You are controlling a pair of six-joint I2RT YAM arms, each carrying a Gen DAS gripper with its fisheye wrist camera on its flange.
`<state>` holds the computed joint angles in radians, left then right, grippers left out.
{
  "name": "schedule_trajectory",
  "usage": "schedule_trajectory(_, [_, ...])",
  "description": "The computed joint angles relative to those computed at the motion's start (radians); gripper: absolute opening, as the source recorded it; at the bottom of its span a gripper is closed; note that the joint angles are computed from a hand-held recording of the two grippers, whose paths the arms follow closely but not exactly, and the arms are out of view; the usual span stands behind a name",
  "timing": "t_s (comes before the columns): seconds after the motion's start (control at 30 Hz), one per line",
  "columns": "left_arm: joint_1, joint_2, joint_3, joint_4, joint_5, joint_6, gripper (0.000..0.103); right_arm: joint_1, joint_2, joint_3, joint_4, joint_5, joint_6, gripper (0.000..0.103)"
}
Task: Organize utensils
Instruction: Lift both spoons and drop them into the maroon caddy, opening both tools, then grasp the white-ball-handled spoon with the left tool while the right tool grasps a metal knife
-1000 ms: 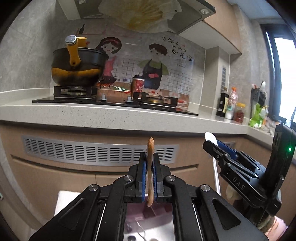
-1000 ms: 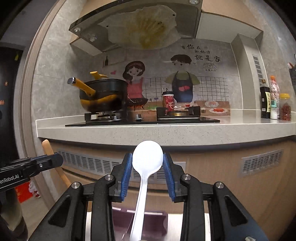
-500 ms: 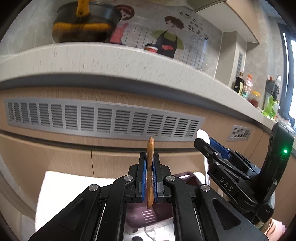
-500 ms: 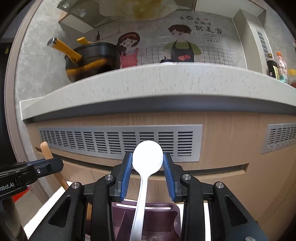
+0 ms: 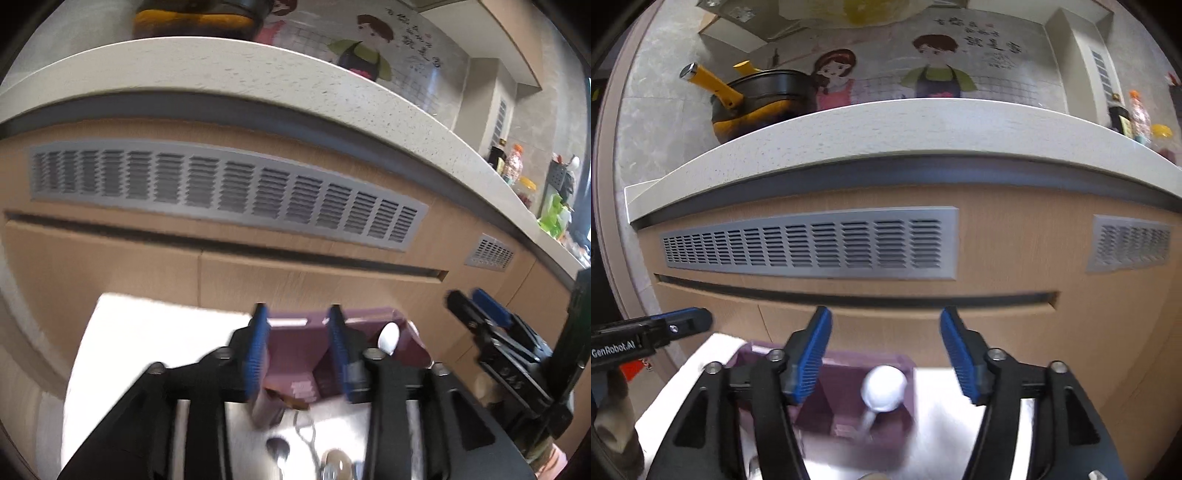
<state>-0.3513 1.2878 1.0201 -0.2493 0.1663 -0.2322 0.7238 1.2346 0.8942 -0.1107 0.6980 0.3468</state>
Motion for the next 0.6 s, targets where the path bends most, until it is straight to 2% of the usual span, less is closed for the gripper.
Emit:
schedule_trajectory(0.17, [-0.005, -0.124, -0.102, -0.083, -0.028, 0.004, 0.047, 0.081, -0.118, -0.035, -0.275, 0.071, 0.156, 0.077])
schedule_trajectory(0.33, [-0.071, -0.214, -0.203, -0.181, -0.091, 0.029, 0.05, 0.191, -0.136, -0.056, -0.499, 0.081, 0.341, 0.078])
schedule_trajectory(0.43, [-0.106, -0.276, -0.273, -0.22, -0.117, 0.025, 0.052, 0.267, -0.091, -0.063, -0.572, 0.068, 0.449, 0.078])
schedule_trajectory(0.6, [-0.155, -0.35, -0.357, -0.272, -0.198, 0.026, 0.059, 0.361, -0.026, -0.083, -0.579, -0.024, 0.537, 0.078])
